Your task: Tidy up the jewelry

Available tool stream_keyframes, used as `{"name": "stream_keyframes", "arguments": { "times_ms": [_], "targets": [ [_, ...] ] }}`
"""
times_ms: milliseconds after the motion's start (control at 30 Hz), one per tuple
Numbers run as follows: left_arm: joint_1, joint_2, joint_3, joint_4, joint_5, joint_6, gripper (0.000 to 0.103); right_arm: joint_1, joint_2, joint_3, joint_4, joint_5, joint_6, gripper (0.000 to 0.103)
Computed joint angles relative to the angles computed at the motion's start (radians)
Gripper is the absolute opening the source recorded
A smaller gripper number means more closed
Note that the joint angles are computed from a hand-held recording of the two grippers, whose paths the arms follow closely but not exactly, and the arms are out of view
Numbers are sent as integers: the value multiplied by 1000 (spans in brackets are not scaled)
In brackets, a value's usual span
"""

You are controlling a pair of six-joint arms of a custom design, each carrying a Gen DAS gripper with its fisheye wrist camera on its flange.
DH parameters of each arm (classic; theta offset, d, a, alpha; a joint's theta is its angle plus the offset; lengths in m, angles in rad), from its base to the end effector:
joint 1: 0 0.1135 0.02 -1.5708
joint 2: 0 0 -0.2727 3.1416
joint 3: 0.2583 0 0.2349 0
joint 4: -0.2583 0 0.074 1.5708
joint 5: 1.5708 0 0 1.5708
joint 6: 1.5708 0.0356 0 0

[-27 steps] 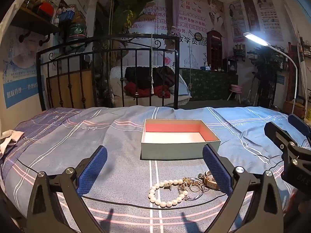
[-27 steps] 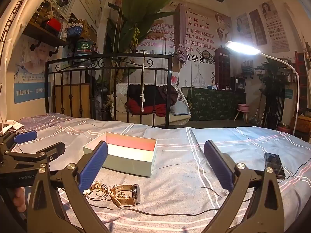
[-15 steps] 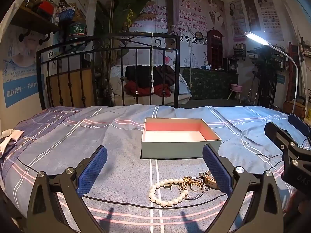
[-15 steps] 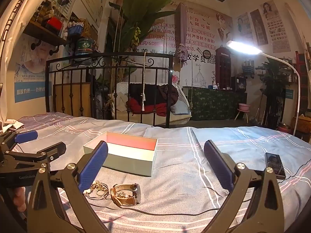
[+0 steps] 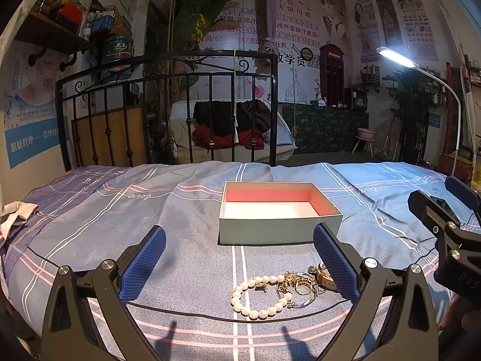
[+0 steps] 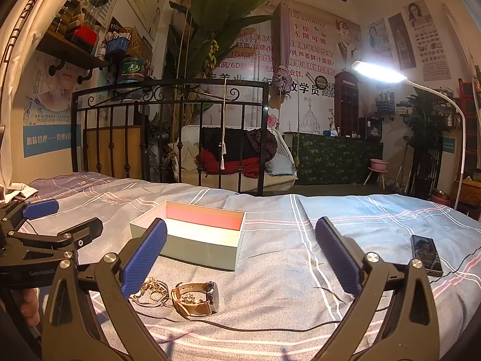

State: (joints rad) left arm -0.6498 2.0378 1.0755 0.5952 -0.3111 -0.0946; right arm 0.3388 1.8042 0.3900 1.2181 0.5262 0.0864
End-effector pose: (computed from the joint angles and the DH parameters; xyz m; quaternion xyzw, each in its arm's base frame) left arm 0.3430 -0.2470 0.1662 0.1388 0.8072 -0.0845 0.5675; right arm 0.2705 0.0764 0.1434 0.0698 0.7612 -0.0672 0.6413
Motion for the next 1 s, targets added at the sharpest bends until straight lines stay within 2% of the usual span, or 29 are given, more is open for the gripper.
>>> {"name": "stream_keyframes", "arguments": {
  "times_ms": [567,1000],
  "targets": [
    [10,2,10,-31,18,-10,97,-19,8,41,-56,-15,6,98],
    [9,6,16,-36,23,-8,97,-25,12,32,-34,-25,0,98]
  ]
}}
